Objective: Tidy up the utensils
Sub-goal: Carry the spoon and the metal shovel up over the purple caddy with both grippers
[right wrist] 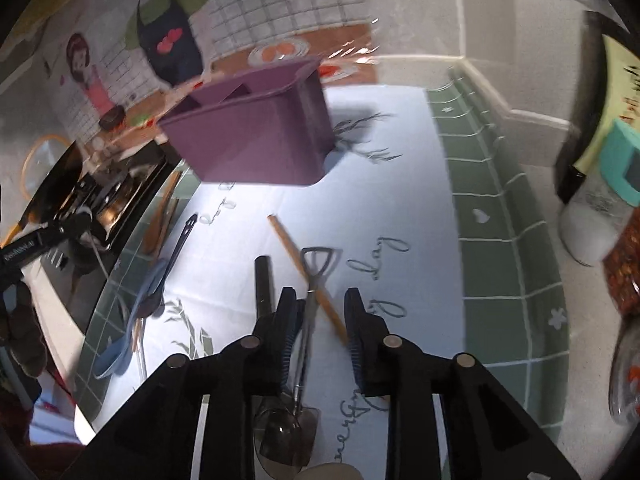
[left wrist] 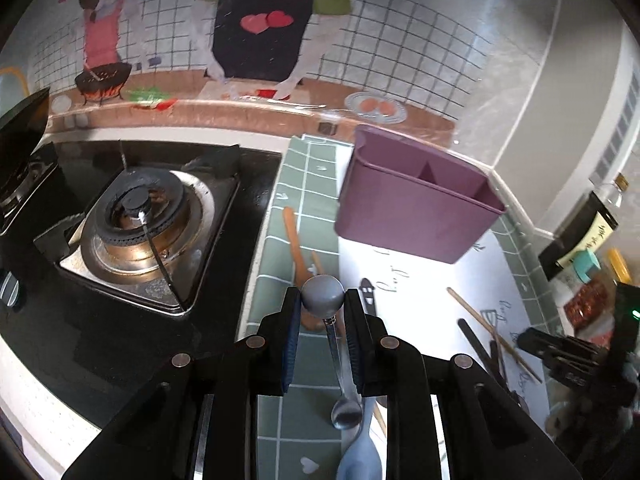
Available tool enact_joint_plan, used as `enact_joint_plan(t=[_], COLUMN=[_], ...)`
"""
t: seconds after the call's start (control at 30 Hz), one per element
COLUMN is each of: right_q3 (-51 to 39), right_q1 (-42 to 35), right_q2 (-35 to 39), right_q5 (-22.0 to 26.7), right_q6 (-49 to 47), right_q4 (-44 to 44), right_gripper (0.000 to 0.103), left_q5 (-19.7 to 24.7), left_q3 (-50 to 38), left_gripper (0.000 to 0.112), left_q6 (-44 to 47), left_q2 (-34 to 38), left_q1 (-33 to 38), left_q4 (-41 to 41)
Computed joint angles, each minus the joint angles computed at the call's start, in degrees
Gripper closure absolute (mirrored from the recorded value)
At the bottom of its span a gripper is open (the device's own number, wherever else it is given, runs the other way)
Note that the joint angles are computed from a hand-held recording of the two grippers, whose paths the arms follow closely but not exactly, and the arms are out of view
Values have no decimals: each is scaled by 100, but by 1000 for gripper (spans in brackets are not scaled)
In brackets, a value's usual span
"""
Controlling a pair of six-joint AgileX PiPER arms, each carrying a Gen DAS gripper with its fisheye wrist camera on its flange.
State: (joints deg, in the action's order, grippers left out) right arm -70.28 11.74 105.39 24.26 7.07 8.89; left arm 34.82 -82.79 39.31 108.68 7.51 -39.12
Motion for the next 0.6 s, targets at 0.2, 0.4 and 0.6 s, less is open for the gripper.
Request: enact_joint_plan(t=[0.2, 0.4, 0.6], right_q3=[-827, -1376, -949], right_q1=[175, 353, 551], right_q2=[749, 1140, 808], right_q5=[439, 600, 334], right_q6=[458, 1036, 1918], right_q4=[-582, -1457, -2541], right_gripper=[78, 74, 82], left_q5=[79, 124, 173], left_q3=[257, 438, 529], left_gripper=[90, 90, 90], left_q6=[269, 477, 639], left_q2=[-241, -402, -546], left_q1=[70, 135, 190], left_q4=[-112, -259, -407])
